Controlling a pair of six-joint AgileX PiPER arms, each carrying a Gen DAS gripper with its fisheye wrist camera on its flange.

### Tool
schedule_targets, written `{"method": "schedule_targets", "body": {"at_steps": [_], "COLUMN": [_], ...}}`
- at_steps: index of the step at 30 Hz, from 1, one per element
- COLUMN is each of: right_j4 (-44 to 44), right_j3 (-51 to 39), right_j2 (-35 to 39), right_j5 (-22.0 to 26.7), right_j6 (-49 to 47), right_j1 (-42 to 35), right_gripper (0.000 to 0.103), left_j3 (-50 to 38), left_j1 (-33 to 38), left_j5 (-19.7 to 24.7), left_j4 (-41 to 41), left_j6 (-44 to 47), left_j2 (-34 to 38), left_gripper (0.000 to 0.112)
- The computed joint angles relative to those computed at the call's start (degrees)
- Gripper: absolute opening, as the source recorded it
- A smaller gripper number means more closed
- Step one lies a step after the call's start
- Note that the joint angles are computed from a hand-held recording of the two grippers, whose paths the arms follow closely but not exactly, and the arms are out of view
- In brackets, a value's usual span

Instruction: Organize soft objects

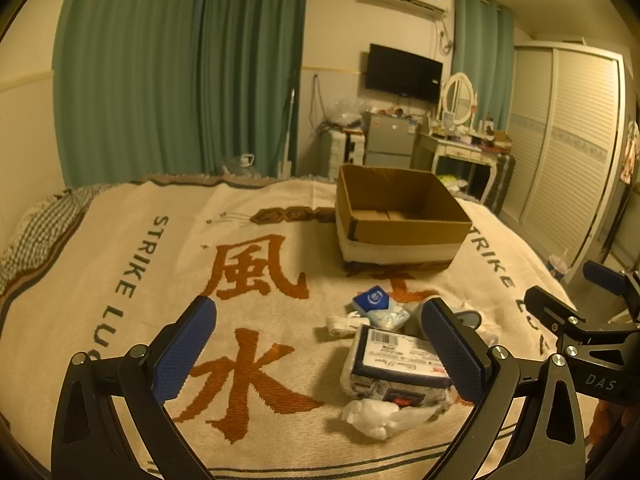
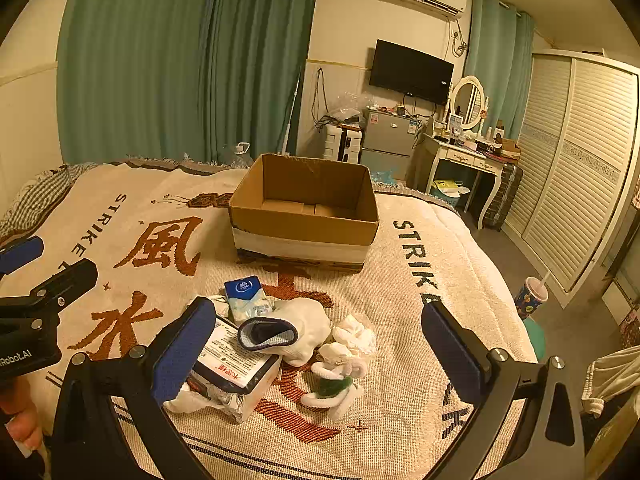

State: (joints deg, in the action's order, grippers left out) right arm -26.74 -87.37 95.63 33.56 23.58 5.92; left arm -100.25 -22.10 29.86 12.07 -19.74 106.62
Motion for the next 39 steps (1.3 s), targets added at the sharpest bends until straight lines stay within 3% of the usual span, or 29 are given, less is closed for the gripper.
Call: {"method": "schedule_targets", "body": {"at_steps": [39], "right_j4": [1.2], "right_j3": [0.5], "right_j2": [-0.7], "right_j5": [0.0], "right_j6": [-1.7], "right_j1": [-0.5], "right_gripper": [0.103], "left_j3": [0.4], "left_j1": [0.2], "left_j5": [-0.6], "left_j4": [-1.2], "left_j6": [1.5], "left_j2": [-0.2], "left_gripper": [0.103]}}
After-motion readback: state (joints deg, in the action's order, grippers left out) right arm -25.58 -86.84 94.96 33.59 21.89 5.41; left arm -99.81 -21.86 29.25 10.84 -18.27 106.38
